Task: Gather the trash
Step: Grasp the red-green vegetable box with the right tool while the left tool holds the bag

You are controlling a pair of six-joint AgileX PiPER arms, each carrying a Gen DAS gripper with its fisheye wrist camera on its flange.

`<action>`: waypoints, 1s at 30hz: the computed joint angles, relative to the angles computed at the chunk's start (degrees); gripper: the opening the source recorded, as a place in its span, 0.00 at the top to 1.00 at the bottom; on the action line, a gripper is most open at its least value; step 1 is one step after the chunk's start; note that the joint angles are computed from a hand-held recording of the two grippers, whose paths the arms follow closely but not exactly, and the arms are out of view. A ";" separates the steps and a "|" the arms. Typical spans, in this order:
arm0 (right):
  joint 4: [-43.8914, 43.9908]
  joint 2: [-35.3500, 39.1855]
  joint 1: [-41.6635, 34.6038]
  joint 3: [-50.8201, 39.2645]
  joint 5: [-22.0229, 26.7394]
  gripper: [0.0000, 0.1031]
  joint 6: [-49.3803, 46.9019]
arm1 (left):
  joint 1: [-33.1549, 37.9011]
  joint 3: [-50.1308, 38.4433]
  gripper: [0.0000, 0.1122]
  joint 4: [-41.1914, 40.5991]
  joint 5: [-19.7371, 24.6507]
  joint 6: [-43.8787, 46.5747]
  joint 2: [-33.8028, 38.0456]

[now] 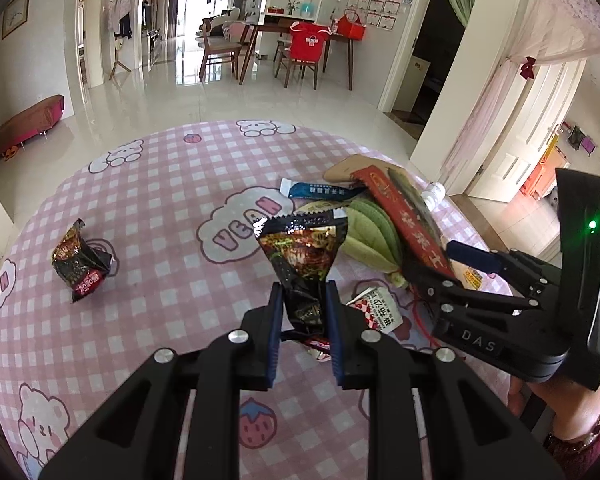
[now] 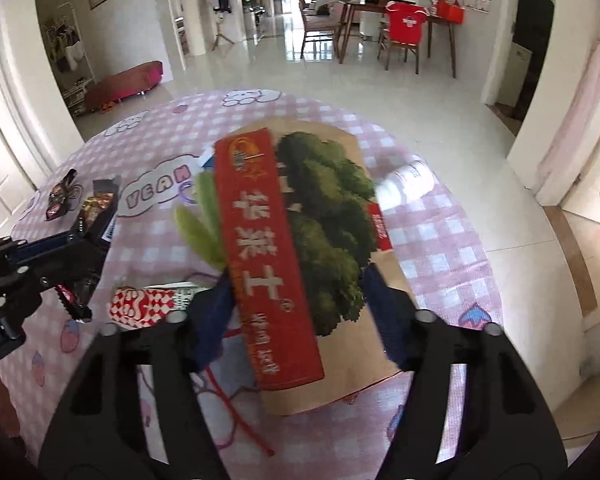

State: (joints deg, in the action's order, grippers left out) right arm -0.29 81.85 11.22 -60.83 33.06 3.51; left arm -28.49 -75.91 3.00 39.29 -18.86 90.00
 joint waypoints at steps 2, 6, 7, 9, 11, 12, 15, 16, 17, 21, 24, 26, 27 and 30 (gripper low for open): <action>0.01 -0.56 0.62 -0.02 0.04 0.63 -0.22 | -0.17 0.19 0.82 -0.17 -0.05 0.01 -0.43; 7.80 -2.53 -1.22 0.35 0.90 0.73 -5.68 | -0.66 1.48 0.82 0.00 -0.12 -0.27 -2.28; 11.12 -3.07 -2.15 0.40 1.44 0.74 -8.06 | -0.85 1.80 0.82 0.32 -0.09 -0.72 -2.78; 12.81 -4.82 -2.83 0.82 1.91 0.78 -9.05 | -1.00 2.50 0.82 0.44 -0.04 -1.05 -3.92; 18.60 -6.75 -4.86 1.38 2.73 0.82 -13.28 | -1.27 3.23 0.82 0.86 0.06 -1.75 -5.26; 20.65 -7.71 -5.67 1.65 3.34 0.83 -14.82 | -1.48 3.50 0.82 1.10 0.12 -2.13 -5.83; 29.92 -10.36 -9.25 1.88 6.99 0.87 -21.32 | -2.51 4.30 0.82 2.68 0.33 -4.36 -7.91; 31.74 -11.12 -10.09 1.70 8.41 0.88 -22.51 | -2.83 4.51 0.82 3.13 0.55 -4.97 -8.70; 33.74 -11.74 -11.26 1.42 10.27 0.88 -23.90 | -3.08 4.74 0.82 3.49 0.64 -5.43 -9.31; 40.29 -13.38 -14.03 1.48 16.48 0.89 -26.21 | -4.85 5.45 0.82 5.93 1.73 -8.24 -11.72; 36.31 -14.31 -12.73 1.89 16.27 0.89 -21.43 | -6.47 6.12 0.82 7.75 2.34 -10.36 -12.66; 35.41 -14.30 -12.89 2.53 15.69 0.89 -20.53 | -7.13 6.29 0.82 8.42 2.67 -11.30 -12.66; 33.98 -13.86 -12.36 2.09 15.91 0.89 -19.70 | -7.48 6.37 0.82 8.85 2.82 -11.80 -12.57; 26.33 -14.02 -8.78 1.71 13.06 0.85 -13.81 | -8.21 6.47 0.82 9.73 3.10 -13.07 -12.13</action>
